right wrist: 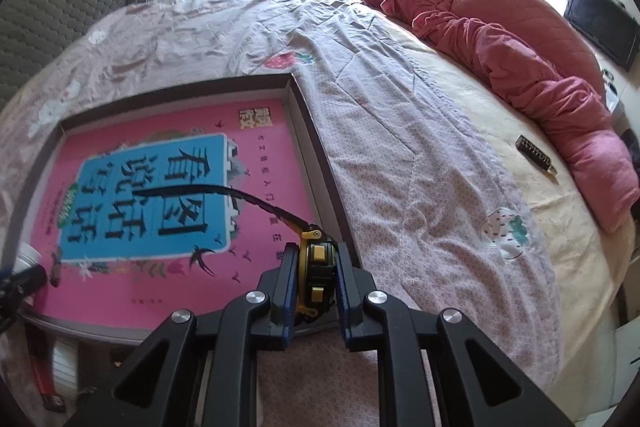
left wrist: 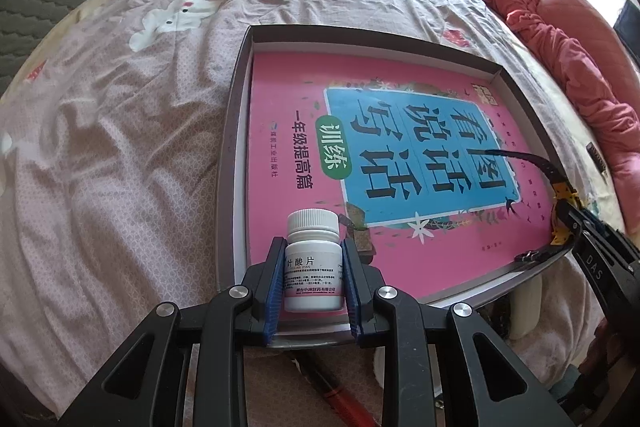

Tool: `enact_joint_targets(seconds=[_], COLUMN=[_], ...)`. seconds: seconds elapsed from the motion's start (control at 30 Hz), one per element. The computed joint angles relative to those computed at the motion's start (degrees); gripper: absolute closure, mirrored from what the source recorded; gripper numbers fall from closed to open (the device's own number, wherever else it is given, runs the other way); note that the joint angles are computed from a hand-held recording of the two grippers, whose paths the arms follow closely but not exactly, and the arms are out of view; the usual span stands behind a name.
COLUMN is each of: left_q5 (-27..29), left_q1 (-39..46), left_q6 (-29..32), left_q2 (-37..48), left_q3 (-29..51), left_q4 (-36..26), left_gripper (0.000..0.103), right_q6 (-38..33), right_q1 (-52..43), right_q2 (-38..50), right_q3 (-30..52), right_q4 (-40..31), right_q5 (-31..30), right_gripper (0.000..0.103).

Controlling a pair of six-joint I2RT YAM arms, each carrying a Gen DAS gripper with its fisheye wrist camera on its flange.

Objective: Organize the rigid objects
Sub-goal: 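Lower the watch into the tray and open the right gripper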

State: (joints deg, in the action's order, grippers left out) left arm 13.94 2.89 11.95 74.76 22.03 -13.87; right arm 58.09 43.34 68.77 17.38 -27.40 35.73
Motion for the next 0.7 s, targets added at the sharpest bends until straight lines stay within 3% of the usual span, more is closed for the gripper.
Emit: enact_joint_targets(seconds=[0.7], left_q5=[-5.8], left_q1=[-4.6], left_q6=[1.1], left_q2=[-0.6], left_q3=[0.2], left_q4=[-0.9], left_gripper=[0.076], right_q6=[-1.7], right_q1=[-2.3], right_q2=[-3.1], right_q3=[-0.8], right_q4=[-0.6], right_q5=[-3.7], right_gripper=[0.084])
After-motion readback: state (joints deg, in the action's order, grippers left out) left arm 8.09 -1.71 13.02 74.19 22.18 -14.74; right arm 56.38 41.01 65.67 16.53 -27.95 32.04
